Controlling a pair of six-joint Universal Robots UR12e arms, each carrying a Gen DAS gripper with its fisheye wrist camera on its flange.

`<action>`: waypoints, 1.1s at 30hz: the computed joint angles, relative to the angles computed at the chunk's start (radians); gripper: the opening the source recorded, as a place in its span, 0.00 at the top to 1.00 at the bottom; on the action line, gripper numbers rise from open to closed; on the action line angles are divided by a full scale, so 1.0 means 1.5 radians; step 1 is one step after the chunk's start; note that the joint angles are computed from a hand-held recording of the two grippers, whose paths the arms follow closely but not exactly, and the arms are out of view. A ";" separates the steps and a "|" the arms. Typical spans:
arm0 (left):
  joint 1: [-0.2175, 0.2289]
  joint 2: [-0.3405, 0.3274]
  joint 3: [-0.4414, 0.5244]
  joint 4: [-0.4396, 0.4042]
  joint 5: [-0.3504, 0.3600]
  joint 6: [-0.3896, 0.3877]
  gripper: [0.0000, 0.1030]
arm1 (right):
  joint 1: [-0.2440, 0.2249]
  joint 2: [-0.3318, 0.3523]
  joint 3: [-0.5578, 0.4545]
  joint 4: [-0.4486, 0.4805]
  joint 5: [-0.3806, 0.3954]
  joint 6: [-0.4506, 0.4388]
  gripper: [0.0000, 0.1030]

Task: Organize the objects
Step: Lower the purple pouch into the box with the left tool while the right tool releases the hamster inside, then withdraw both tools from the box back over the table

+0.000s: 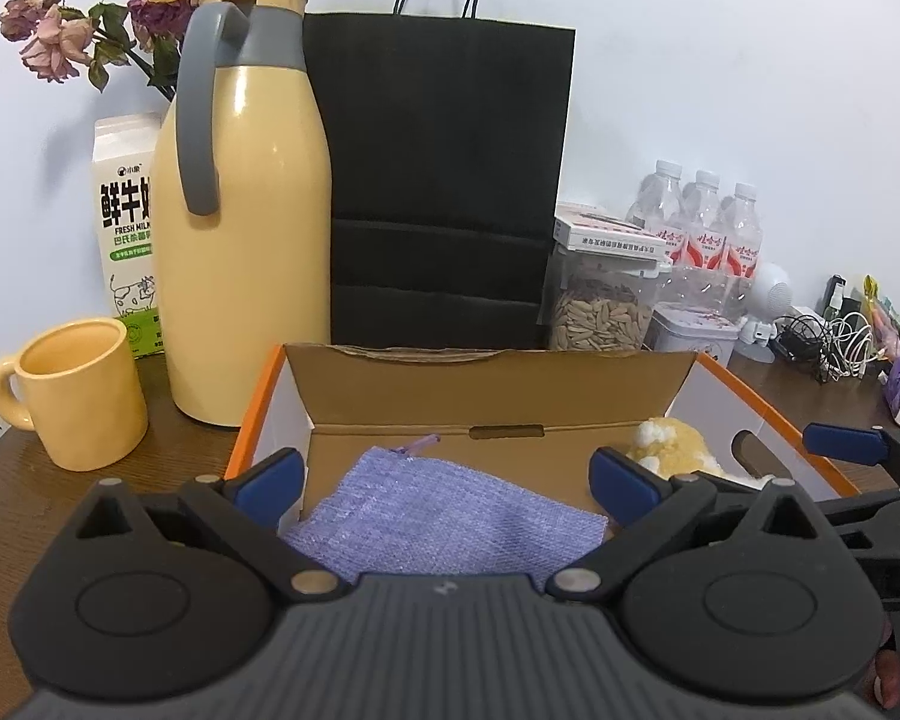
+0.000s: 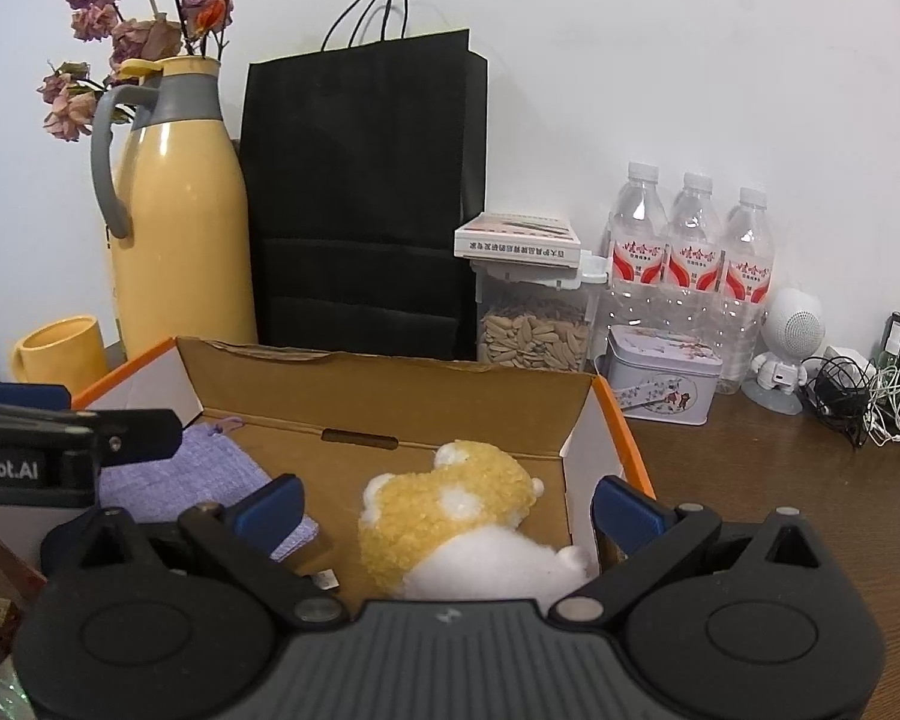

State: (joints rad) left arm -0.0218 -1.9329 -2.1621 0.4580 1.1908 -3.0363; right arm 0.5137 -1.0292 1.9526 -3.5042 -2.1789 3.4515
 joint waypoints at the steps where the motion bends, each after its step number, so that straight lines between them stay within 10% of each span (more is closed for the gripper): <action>1: 0.000 0.001 -0.001 0.003 0.000 -0.001 0.00 | 0.002 0.000 0.000 -0.003 -0.002 -0.003 0.00; 33: 0.079 0.117 -0.160 0.074 -0.057 0.011 0.00 | 0.107 -0.046 0.059 -0.041 -0.110 -0.031 0.00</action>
State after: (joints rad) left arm 0.0971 -1.7575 -2.4017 0.5695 1.1046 -3.0204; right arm 0.6749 -1.0977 2.0407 -3.5651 -2.3442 3.4051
